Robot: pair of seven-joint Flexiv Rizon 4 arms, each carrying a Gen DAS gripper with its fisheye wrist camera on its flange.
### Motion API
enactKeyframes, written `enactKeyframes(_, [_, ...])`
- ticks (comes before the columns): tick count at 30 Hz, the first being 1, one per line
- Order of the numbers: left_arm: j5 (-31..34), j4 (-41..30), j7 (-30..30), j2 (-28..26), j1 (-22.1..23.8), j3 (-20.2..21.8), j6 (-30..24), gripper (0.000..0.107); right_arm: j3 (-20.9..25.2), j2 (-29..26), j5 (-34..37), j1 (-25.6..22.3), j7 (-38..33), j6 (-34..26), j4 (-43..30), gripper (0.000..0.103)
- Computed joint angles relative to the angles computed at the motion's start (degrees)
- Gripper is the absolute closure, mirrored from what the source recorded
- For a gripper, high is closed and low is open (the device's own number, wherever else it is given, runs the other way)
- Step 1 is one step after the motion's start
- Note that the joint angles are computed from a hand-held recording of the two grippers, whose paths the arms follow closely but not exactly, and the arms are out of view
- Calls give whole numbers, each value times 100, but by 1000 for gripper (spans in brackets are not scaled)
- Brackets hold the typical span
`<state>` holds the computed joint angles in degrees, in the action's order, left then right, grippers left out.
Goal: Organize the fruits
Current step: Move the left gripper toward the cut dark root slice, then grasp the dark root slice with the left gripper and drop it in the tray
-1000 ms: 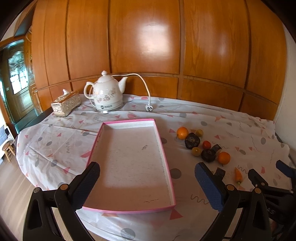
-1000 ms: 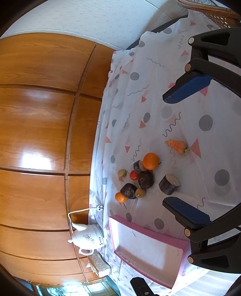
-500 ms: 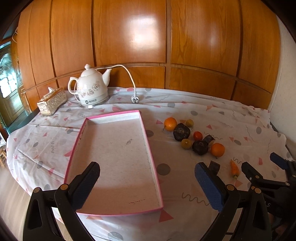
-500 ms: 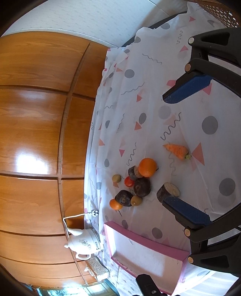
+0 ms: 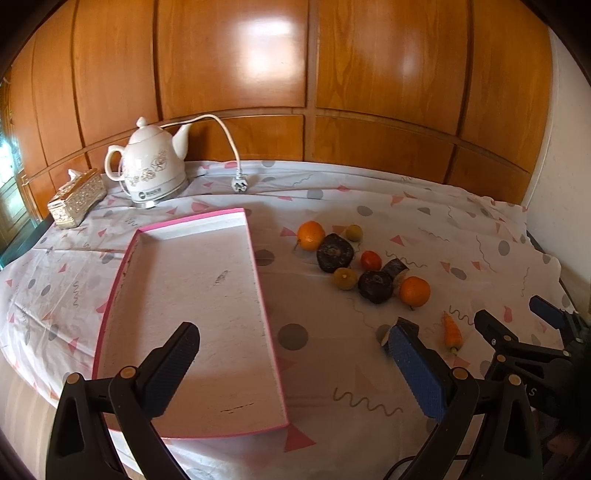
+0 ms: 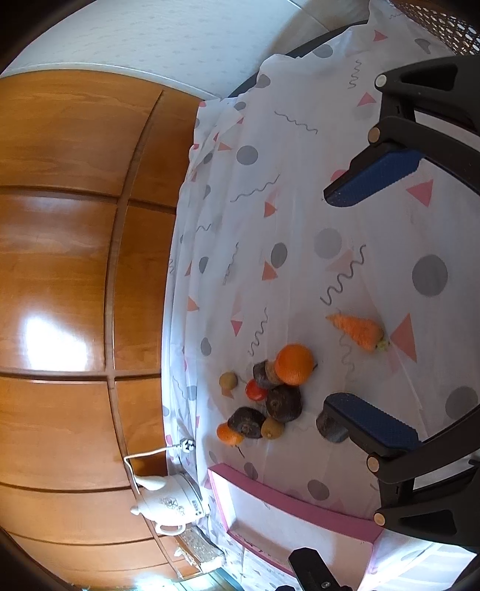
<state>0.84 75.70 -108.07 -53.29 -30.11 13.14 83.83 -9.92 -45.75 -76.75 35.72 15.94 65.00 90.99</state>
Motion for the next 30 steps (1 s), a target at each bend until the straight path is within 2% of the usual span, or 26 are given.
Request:
enactKeyframes(6, [-232,-97,1102,-46,767,-1325,42,4,54,116,192,-133,24,-70,241,1])
enactKeyframes(7, [-316,-181,1246,-75,795,-1408,-81,4,73,142,253,-156,0,-96,289,1])
enactKeyframes(10, [-486,-508,1419,-190,685,-1320,-621,5,119,253,447,-219,-33,-199,478,1])
enactKeyframes(14, [-708,-783,1999,-342,889,-1810,-1222,22,200,344,705,-288,-142,-273,679,1])
enactKeyframes(15, [-713,-867,2158,-385,882,-1846,-1327,26,175,352,667,-302,-71,-194,734,1])
enactKeyframes(17, [-699,-1122,2486,-531,839,-1874,-1549,42,154,349,626,-330,22,-77,810,1])
enactKeyframes(19, [-818,-1472,2757,-724,844,-1973,-1972,49,121,311,573,-361,139,73,836,1])
enactKeyframes(22, [-827,-2018,2821,-1016,676,-1788,-2399,49,160,250,732,-394,64,138,848,1])
enactKeyframes(30, [-683,-2918,2761,-1547,495,-1568,-2956,50,-71,122,712,-281,171,318,786,1])
